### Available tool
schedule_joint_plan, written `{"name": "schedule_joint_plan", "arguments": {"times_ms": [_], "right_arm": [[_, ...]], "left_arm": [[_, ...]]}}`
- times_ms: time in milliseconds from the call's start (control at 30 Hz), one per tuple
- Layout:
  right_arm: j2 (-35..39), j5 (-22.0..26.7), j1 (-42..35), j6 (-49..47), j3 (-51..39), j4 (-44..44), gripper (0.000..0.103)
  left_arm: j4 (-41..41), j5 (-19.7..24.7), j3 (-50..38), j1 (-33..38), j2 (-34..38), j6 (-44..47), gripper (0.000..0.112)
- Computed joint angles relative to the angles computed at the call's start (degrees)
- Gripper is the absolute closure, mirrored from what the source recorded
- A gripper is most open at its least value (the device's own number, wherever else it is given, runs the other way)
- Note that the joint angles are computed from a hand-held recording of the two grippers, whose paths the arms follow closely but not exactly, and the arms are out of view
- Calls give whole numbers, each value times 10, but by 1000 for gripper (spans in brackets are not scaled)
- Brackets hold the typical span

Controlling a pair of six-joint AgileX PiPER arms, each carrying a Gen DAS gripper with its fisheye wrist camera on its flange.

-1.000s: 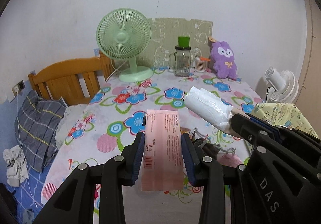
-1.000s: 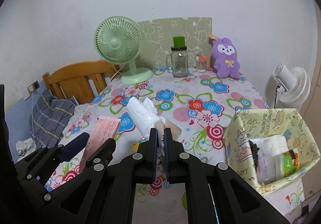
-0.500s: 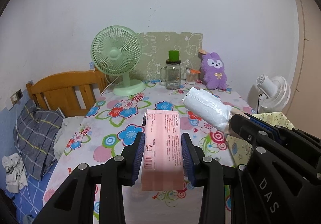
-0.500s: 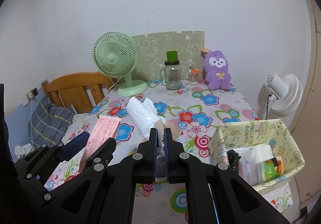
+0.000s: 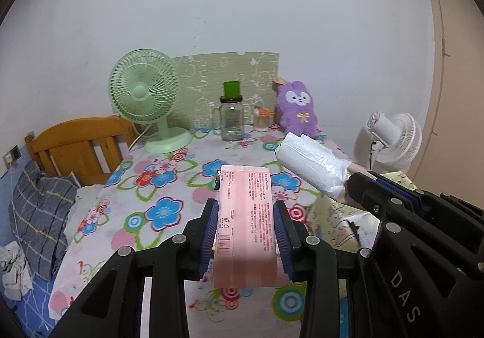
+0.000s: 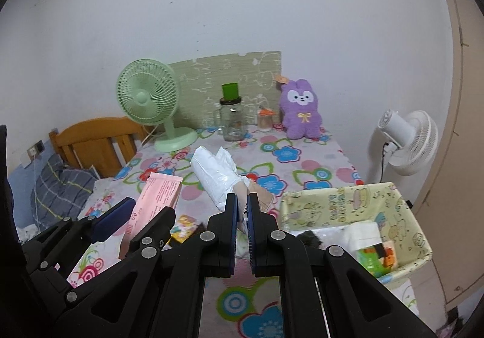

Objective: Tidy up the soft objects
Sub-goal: 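Carry the towel and pink packet with both tools over the yellow box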

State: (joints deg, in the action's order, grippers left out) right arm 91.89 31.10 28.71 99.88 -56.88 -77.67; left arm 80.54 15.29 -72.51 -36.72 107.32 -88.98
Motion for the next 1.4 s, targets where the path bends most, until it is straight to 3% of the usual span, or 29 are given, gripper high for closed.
{"name": "schedule_joint_plan", "arguments": {"times_ms": [500,1100,1400], "right_arm": [[-42,-30,-83,-12,42,-13,94],[-45,-92,-197,33,93,-59,94],[-32,-122,-251,52,108,-79,94]], "left_arm": [[-105,6,-101,-48,65,112,75],[-338,26,-240,-92,166,359,75],[-452,63,-332,-110,228,491,74]]}}
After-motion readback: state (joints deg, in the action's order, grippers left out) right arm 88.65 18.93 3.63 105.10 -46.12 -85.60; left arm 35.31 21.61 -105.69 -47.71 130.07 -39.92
